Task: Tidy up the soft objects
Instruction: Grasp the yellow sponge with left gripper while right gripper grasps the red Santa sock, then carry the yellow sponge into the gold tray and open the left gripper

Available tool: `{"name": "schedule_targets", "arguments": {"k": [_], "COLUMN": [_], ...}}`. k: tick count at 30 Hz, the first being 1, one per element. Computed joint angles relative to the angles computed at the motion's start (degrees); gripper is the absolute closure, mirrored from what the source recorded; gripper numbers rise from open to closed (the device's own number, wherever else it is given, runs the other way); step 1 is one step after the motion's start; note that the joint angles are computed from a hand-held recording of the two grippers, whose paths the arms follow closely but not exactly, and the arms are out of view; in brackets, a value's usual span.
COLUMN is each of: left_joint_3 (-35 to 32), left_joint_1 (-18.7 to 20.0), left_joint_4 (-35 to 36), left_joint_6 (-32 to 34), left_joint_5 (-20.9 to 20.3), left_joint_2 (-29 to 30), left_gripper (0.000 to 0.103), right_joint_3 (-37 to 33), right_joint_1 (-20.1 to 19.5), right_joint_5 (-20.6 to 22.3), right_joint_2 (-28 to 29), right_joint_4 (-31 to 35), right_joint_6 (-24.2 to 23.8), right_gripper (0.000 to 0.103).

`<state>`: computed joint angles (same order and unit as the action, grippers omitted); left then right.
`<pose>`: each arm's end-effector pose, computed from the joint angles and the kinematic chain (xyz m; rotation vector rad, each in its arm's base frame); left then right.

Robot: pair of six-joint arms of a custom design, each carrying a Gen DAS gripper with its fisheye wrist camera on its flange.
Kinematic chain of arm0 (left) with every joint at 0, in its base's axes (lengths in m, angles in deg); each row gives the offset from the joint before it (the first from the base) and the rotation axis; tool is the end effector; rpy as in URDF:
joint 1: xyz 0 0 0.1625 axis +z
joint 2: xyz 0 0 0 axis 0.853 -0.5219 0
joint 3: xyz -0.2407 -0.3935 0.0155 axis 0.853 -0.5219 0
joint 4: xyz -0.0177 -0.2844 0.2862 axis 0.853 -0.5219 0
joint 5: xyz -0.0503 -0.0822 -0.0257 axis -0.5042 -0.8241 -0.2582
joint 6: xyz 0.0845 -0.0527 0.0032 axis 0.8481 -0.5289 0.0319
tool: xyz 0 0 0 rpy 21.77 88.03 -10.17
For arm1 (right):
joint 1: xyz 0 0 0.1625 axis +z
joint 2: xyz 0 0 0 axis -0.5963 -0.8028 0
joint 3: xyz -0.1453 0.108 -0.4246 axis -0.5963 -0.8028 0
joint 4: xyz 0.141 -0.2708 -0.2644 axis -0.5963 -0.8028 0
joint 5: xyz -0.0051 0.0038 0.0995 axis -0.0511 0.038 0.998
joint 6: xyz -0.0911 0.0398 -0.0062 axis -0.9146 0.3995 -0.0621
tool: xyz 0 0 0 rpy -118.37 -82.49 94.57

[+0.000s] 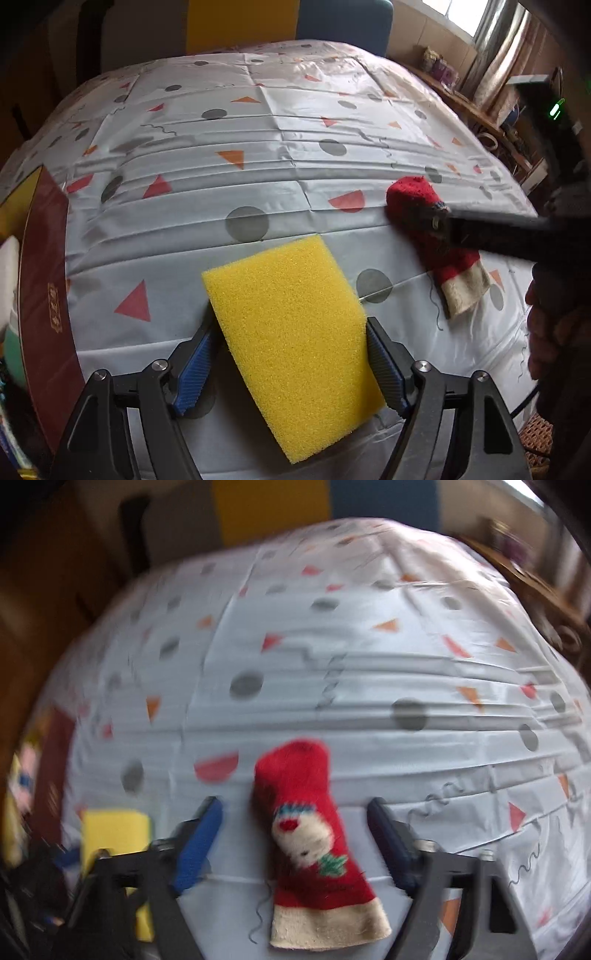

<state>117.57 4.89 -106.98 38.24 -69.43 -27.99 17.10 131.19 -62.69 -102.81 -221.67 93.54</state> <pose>-0.2007 -0.7847 0.0553 1.1640 2.4913 -0.0708 0.1159 -0.7287 0.1413 -0.4054 -2.2158 0.7964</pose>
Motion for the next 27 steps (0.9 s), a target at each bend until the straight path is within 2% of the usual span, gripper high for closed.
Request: {"name": "schedule_targets", "arguments": {"k": [1, 4, 11, 18, 22, 23, 27], "left_joint_3": [0.33, 1.78, 4.50, 5.77, 7.03, 7.85, 9.95], "left_joint_1": [0.08, 0.11, 0.24, 0.08, 0.02, -0.11, -0.43], "left_joint_4": [-0.67, -4.06, -10.01, -11.70, -13.62, -15.08, -18.22], "left_joint_6": [0.24, 1.10, 2.73, 2.96, 3.16, 3.78, 6.39], "left_joint_5": [-0.19, -0.40, -0.85, 0.79, 1.86, 1.87, 0.64], "left_joint_2": [-0.07, -0.13, -0.52, -1.45, -2.41, -2.93, -4.98], "left_gripper": [0.024, 0.023, 0.024, 0.027, 0.028, 0.028, 0.027], "right_joint_3": [-0.80, -0.31, 2.17, -1.77, -2.81, -2.72, -2.95], "right_joint_1": [0.01, 0.00, -0.98, 0.17, 0.19, 0.08, 0.10], "right_joint_5": [-1.48, -1.27, 2.88, -2.06, -2.55, -1.90, -1.94], "right_joint_2": [0.70, 1.19, -0.11, 3.04, 4.20, 4.11, 4.31], "right_joint_4": [2.10, -0.23, -3.87, -4.01, -6.40, -6.41, -6.67], "right_joint_6": [-0.19, -2.21, -0.98, -6.41, -9.18, -9.10, -9.30], "right_gripper": [0.088, 0.088, 0.087, 0.087, 0.087, 0.082, 0.082]}}
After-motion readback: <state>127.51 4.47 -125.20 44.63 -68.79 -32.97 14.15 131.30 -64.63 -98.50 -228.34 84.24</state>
